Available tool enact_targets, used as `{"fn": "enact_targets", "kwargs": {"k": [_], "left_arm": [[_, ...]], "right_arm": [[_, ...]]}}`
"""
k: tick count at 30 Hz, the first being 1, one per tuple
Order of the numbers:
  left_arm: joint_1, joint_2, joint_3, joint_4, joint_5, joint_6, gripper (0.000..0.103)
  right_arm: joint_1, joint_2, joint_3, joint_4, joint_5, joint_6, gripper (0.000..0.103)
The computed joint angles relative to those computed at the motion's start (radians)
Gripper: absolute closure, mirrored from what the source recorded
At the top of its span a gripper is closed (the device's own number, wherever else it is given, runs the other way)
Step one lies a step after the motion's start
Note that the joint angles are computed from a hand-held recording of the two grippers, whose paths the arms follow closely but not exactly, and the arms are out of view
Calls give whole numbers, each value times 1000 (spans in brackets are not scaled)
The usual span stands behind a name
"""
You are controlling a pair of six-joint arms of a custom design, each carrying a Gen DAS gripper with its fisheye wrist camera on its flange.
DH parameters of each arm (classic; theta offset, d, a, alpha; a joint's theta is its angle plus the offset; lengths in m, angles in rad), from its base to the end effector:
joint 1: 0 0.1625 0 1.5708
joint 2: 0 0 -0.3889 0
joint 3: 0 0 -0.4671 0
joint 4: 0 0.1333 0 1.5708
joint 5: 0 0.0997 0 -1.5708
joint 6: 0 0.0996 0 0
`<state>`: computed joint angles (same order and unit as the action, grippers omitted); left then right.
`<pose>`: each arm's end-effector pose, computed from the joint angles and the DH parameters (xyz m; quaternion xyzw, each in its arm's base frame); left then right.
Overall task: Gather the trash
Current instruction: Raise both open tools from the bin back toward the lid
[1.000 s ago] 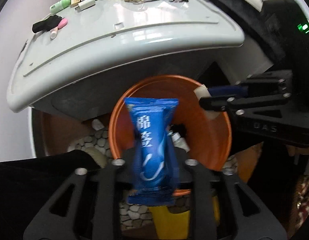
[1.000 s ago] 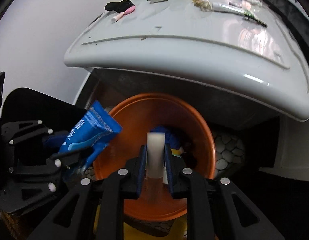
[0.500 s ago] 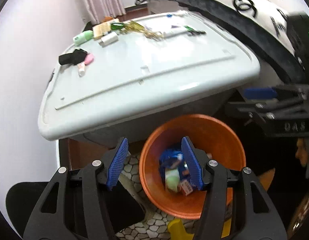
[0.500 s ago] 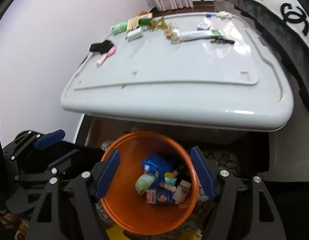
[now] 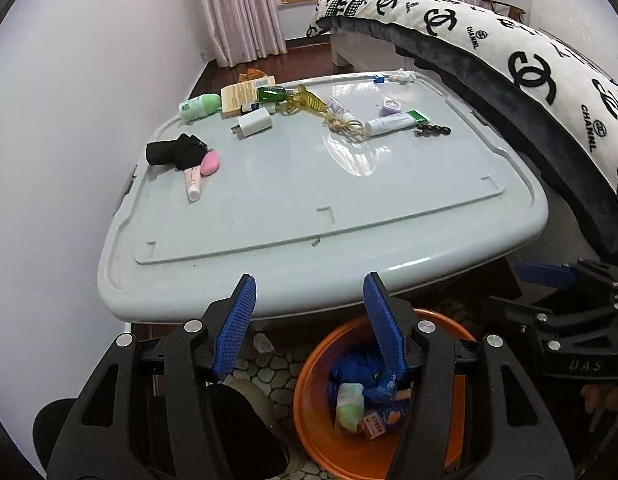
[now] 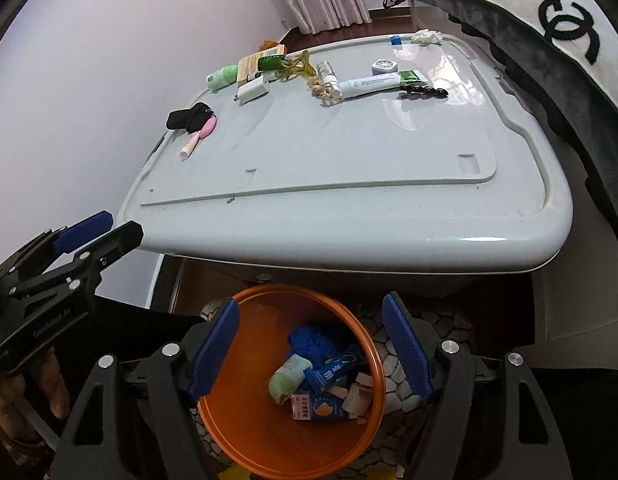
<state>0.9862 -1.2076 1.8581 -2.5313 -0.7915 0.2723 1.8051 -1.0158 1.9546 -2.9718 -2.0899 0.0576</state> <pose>-0.1762 -0.6346 0.2061 0.3264 0.8557 -0.1994 0.3485 0.2229 -0.5726 0.0832 0.0245 -0.9423 0.2554 0.2150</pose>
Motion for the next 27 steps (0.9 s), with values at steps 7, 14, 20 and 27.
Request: {"fn": "enact_targets", "kwargs": {"k": [7, 14, 20, 27], "left_arm": [[2, 23, -25, -16, 6, -1, 47], [3, 39, -40, -36, 7, 8, 42], [13, 55, -61, -23, -9, 9, 35], [34, 117, -116, -164, -99, 134, 22]], "right_arm": [[-5, 1, -3, 5, 6, 5, 30], [-5, 9, -12, 8, 6, -1, 30], [8, 18, -47, 25, -34, -43, 30], [53, 134, -269, -118, -229, -411, 13]]}}
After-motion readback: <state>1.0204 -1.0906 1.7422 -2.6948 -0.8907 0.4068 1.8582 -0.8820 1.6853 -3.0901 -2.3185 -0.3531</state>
